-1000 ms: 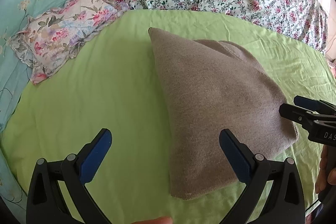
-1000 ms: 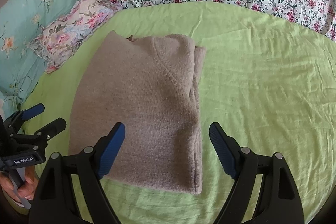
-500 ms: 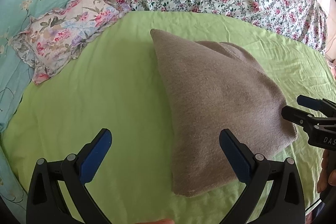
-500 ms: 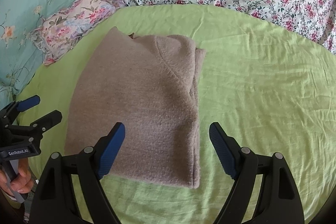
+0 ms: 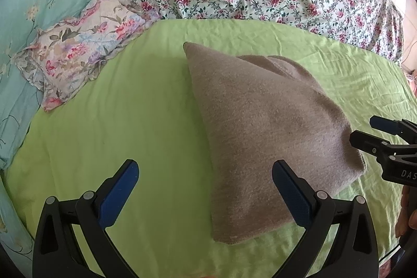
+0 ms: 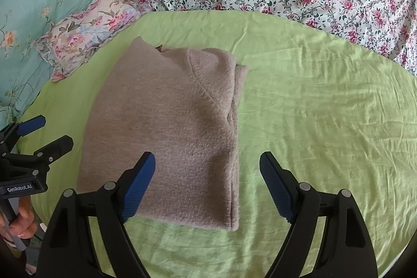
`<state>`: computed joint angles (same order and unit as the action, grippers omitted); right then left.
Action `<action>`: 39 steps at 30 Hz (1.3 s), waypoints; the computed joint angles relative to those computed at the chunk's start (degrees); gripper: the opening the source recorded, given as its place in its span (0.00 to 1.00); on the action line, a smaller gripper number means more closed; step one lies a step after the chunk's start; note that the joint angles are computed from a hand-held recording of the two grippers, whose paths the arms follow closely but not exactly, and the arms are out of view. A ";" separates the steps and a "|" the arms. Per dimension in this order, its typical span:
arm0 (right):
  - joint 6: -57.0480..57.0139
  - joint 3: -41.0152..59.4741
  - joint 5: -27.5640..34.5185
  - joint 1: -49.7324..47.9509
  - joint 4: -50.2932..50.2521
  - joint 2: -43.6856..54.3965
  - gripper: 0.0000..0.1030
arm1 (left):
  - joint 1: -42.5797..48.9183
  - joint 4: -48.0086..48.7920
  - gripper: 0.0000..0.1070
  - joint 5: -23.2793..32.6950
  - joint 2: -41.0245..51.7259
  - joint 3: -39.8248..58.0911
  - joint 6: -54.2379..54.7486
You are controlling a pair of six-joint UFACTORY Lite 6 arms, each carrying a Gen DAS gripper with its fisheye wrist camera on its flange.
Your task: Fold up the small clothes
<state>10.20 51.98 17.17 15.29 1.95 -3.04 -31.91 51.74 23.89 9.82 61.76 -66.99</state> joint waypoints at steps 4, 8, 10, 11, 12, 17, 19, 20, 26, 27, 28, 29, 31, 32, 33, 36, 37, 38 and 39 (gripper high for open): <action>0.17 -0.16 0.19 0.23 -0.28 -0.41 0.80 | 0.00 0.65 0.96 0.16 -0.26 -0.16 -0.21; 0.64 -0.22 0.22 0.41 -0.49 -0.69 0.80 | -0.19 1.09 0.96 0.27 -0.52 -0.22 -0.13; 1.82 -0.37 0.34 0.72 -1.37 -1.03 0.80 | -0.51 1.86 0.96 0.59 -0.50 -0.17 -0.89; 1.72 -0.38 0.29 0.69 -1.31 -1.04 0.80 | -0.52 1.66 0.96 0.61 -0.45 -0.06 -0.66; 2.23 -0.27 0.40 0.79 -1.73 -1.14 0.80 | -0.56 1.48 0.96 0.58 -0.51 -0.02 -0.41; 1.87 -0.20 0.61 0.81 -1.13 -1.84 0.80 | -0.54 2.45 0.96 0.30 -0.82 -0.26 -0.84; 2.34 -0.09 0.76 0.91 -1.64 -1.86 0.80 | -0.82 2.79 0.96 0.73 -0.64 -0.06 -1.15; 3.64 -0.09 0.83 1.30 -2.71 -1.91 0.80 | -0.84 2.86 0.96 0.74 -0.53 0.03 -1.09; 4.63 0.22 1.05 1.63 -3.55 -1.76 0.80 | -0.87 2.59 0.96 0.64 -0.23 0.36 -0.40; 4.63 0.22 1.05 1.63 -3.55 -1.76 0.80 | -0.88 2.60 0.96 0.65 -0.21 0.41 -0.35; 4.03 0.26 1.03 1.55 -2.95 -1.73 0.80 | -0.94 2.70 0.96 0.70 -0.24 0.40 -0.47; 4.03 0.26 1.03 1.55 -2.95 -1.73 0.80 | -0.95 2.82 0.96 0.74 -0.27 0.40 -0.55; 5.52 0.39 1.15 1.89 -4.26 -1.71 0.80 | -1.07 2.92 0.96 0.81 -0.30 0.45 -0.75; 5.83 0.55 1.27 2.04 -4.39 -1.69 0.80 | -1.09 3.02 0.96 0.87 -0.31 0.46 -0.86; 5.83 0.61 1.31 2.09 -4.28 -1.69 0.80 | -1.12 3.03 0.96 0.84 -0.33 0.45 -0.85; 5.97 0.37 1.17 2.04 -4.60 -1.79 0.80 | -1.29 3.39 0.96 1.04 -0.25 0.59 -1.26; 5.94 0.51 1.23 2.05 -4.53 -1.78 0.80 | -1.46 3.82 0.96 1.28 -0.22 0.70 -1.69; 6.10 0.77 1.42 2.09 -4.61 -1.79 0.80 | -1.52 3.98 0.96 1.41 -0.19 0.80 -1.78; 6.35 0.94 1.50 2.16 -4.78 -1.79 0.80 | -1.50 4.02 0.96 1.50 -0.13 0.94 -1.72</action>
